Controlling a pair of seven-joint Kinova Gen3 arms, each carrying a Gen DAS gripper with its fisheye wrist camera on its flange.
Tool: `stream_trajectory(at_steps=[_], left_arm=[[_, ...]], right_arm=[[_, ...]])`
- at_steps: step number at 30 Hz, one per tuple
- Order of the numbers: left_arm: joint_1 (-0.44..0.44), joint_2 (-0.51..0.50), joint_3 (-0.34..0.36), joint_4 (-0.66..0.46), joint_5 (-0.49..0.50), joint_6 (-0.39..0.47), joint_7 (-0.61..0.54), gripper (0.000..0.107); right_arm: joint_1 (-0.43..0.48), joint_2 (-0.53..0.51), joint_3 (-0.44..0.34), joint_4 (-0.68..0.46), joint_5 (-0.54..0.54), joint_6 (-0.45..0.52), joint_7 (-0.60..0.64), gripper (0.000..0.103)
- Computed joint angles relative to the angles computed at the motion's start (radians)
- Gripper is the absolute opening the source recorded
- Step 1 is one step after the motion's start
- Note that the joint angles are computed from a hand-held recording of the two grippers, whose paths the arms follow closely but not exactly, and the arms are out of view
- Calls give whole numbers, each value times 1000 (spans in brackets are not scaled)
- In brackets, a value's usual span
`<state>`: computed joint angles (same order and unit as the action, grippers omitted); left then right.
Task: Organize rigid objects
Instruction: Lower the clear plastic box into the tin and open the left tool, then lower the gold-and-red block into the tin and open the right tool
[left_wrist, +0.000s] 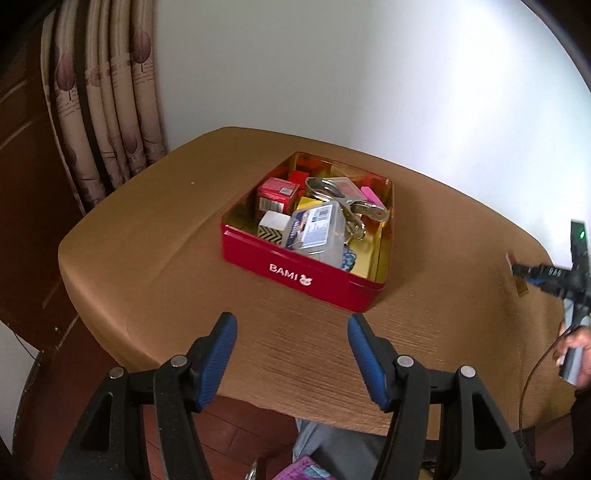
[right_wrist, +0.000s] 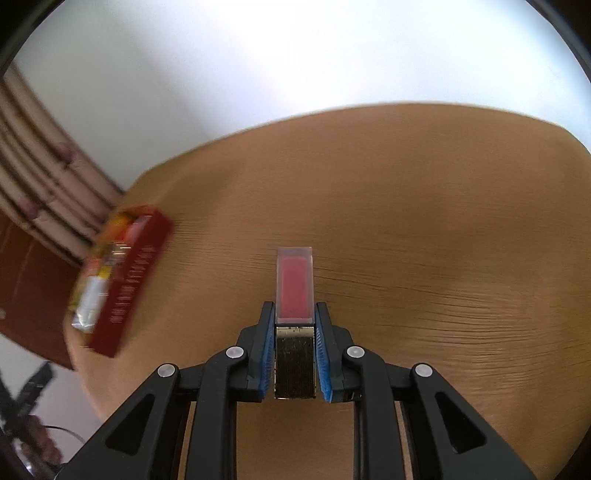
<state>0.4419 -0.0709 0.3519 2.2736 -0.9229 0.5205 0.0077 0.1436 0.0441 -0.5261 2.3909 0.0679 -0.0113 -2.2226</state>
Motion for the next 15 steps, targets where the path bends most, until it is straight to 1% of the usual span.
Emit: stream_trajectory(at_steps=[1, 2, 3, 4, 5, 6, 7, 8, 10, 12, 15], left_arm=[[-8, -11, -6, 17, -13, -24, 19, 64], [-15, -19, -8, 24, -13, -35, 24, 64], [-24, -26, -7, 30, -13, -47, 32, 64], [-37, -32, -4, 44, -30, -66, 57, 64], [-54, -36, 10, 56, -62, -78, 97, 64], [-80, -40, 33, 69, -88, -87, 128, 64], [-88, -40, 41, 75, -101, -89, 143, 64], [-76, -38, 31, 75, -102, -88, 142, 64], [-89, -48, 32, 89, -117, -113, 156, 64], [-107, -61, 31, 101, -123, -147, 159, 64], [-140, -70, 42, 107, -106, -180, 131, 64]], right_arm=[[22, -3, -45, -21, 4, 10, -8, 19], [26, -5, -84, -59, 19, 37, -23, 19], [11, 1, -107, -105, 38, 68, -38, 19], [-20, 16, -111, -151, 41, 88, -38, 19], [-65, 38, -97, -198, 28, 102, -22, 19], [-112, 66, -80, -244, 0, 112, 8, 19], [-158, 105, -60, -290, -15, 112, 25, 19], [-204, 151, -42, -337, -23, 102, 36, 19], [-296, 224, 18, -429, -35, 127, 40, 19], [-389, 305, 91, -522, -5, 146, 26, 19], [-516, 391, 219, -661, -23, 228, 17, 19]])
